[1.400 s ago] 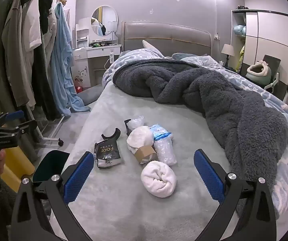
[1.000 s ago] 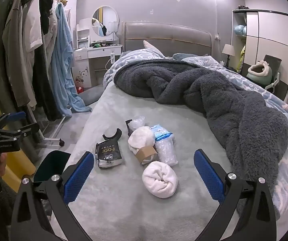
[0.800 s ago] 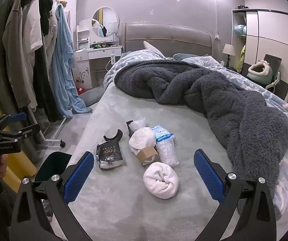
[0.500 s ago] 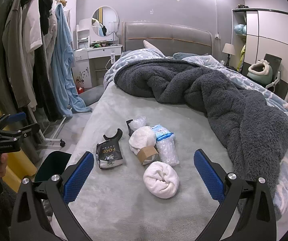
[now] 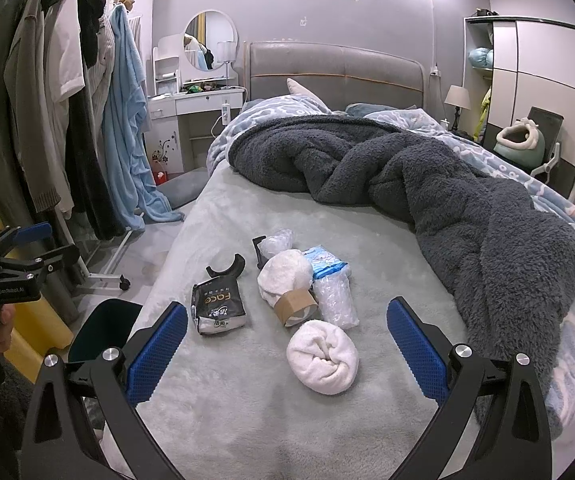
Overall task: Collect trash
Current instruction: 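Move both grippers toward the trash items on the bed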
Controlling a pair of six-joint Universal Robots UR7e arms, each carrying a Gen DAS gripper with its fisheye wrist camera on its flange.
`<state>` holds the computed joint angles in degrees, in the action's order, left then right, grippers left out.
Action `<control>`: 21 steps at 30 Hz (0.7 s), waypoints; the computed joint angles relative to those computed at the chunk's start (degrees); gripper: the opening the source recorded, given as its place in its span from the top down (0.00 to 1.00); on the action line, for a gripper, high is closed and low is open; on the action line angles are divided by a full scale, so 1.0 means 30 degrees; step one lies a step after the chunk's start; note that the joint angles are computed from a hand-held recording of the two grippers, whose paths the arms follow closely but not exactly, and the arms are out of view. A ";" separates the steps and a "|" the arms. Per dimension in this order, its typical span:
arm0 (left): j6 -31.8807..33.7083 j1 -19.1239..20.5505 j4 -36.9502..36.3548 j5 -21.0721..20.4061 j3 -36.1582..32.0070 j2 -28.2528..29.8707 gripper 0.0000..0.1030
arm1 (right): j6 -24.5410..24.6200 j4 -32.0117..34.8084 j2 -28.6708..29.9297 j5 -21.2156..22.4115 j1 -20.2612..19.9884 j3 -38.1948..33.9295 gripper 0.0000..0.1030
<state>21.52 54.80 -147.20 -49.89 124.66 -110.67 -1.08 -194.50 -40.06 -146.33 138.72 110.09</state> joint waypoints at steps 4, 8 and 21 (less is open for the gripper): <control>0.0018 0.0027 -0.0019 0.0003 0.0051 -0.0018 0.03 | 0.0078 0.0108 -0.0009 0.0024 -0.0004 0.0018 0.03; 0.0035 0.0025 -0.0068 0.0017 0.0112 -0.0010 0.03 | 0.0080 0.0116 -0.0002 0.0010 -0.0003 -0.0003 0.03; -0.0051 0.0198 0.0398 -0.0691 0.0032 0.0105 0.03 | 0.0308 0.0500 -0.0014 0.0123 -0.0228 0.0099 0.03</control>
